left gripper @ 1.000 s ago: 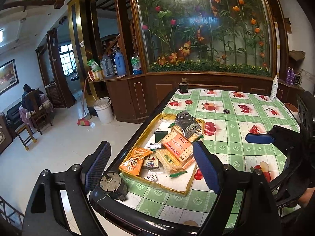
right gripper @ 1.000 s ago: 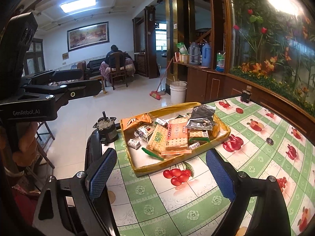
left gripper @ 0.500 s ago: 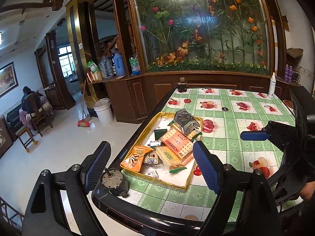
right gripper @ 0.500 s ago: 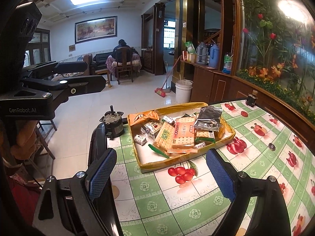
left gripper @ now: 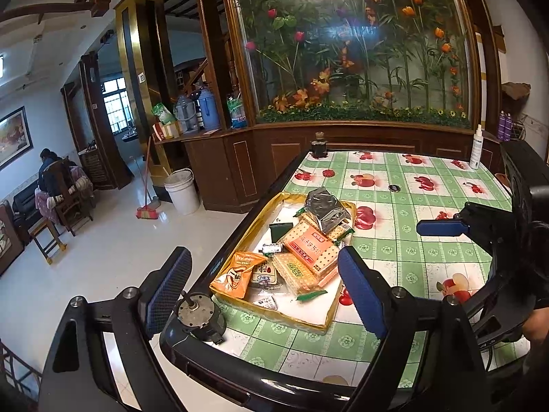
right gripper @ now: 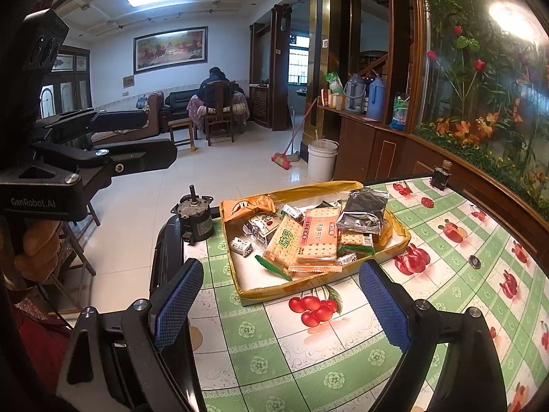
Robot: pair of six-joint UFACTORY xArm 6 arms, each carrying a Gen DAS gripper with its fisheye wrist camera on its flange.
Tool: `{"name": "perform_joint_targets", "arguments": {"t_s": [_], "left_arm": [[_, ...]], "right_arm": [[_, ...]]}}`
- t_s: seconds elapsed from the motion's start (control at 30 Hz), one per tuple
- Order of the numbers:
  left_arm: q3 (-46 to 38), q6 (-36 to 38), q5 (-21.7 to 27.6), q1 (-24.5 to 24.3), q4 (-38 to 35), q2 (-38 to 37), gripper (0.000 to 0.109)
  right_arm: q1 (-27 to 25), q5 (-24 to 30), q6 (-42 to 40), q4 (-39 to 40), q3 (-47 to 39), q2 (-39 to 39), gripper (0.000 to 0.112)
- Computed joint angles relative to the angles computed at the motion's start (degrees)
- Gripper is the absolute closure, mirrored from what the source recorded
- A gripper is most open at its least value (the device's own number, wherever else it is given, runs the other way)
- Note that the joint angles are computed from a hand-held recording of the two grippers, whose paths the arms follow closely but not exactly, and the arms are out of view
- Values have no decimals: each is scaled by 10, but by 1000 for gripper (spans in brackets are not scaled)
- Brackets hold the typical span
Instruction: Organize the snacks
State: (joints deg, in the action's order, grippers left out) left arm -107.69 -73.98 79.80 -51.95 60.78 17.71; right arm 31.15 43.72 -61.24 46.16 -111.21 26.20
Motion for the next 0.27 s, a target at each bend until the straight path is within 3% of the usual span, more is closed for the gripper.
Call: {"name": "perform_joint_targets", "arguments": {"t_s": [0.27], "left_arm": [[12, -6, -21, 8, -13, -10, 21]], "right_arm": [[0, 38, 25, -21, -93, 58, 19]]}}
